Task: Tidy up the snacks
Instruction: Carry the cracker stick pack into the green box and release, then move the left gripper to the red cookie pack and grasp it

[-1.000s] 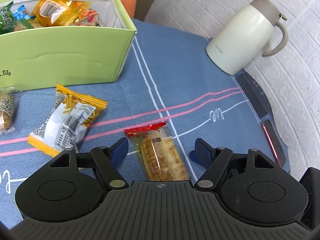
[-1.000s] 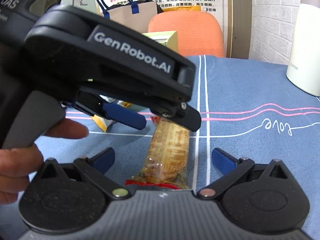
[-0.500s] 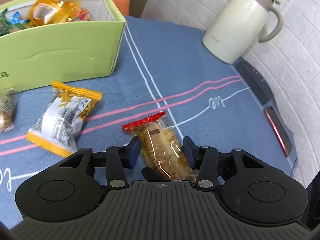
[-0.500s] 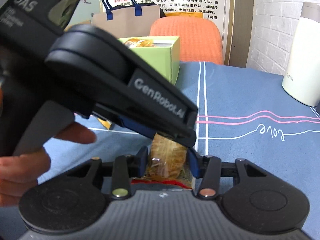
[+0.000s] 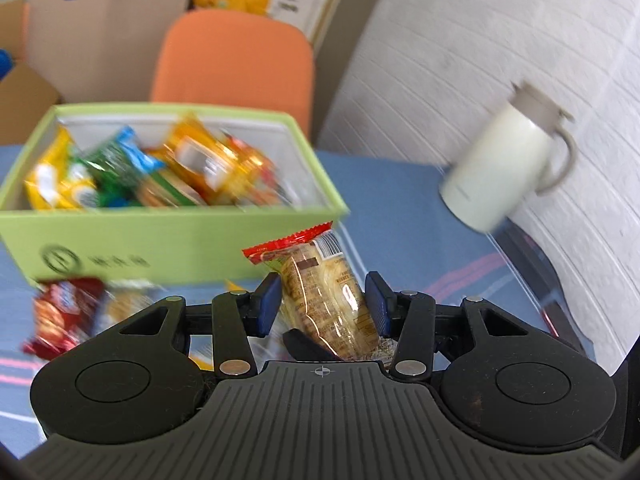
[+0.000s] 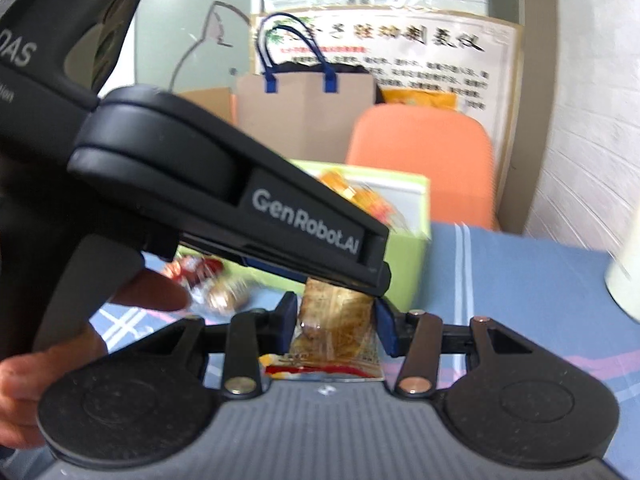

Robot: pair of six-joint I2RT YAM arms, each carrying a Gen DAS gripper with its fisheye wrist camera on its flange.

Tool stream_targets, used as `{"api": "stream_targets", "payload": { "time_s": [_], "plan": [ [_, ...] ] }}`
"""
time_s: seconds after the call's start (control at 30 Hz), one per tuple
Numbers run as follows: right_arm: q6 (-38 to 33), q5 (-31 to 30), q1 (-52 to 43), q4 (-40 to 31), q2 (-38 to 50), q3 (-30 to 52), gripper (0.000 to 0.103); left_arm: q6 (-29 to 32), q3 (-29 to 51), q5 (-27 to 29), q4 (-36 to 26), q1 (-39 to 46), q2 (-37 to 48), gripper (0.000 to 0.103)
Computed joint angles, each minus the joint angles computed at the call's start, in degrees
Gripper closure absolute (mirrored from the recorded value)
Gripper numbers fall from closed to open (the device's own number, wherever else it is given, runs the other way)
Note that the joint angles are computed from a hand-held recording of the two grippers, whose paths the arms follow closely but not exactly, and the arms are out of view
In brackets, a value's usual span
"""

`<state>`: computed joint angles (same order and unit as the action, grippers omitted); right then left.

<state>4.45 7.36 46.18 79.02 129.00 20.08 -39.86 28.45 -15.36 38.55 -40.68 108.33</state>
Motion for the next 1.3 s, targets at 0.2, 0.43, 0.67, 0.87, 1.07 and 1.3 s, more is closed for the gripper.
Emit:
{"api": "stream_targets", "payload": {
  "time_s": [0.2,0.43,0.67,0.87,1.07,1.3],
  "plan": [
    [-2.76,-4.95,-1.16,-12.81,-3.62,12.69,0.052,6.09,-0.35,1.6,-2.08,10.22,-6.46,0.077],
    [-5.55,-10.24,-3.62,-29.48,1.53,33.83,0.052,11.1,6.25,8.23,-5.97,22.77,-4.04,0.077],
    [-8.04,-9.59,-3.98,-33.8,2.76,39.8,0.035,12.29,3.59,13.88,-0.28,31.3,-3.75,0.043],
    [-5.23,-6.27,-4.64,-11.29,-3.95,18.04,0.01,11.76,-13.46,16.55,13.91,33.86,-11.53,0.033],
    [-0.9,-5.54,1.86,-7.28,3.0,12.02,0.01,10.07,-22.07,16.56,31.56,33.75,3.69,0.035],
    [1.61,-5.83,7.49,-21.4,11.89,27.56,0.01,10.03,-17.47,20.08,24.09,39.03,10.62,0.041]
  ]
}}
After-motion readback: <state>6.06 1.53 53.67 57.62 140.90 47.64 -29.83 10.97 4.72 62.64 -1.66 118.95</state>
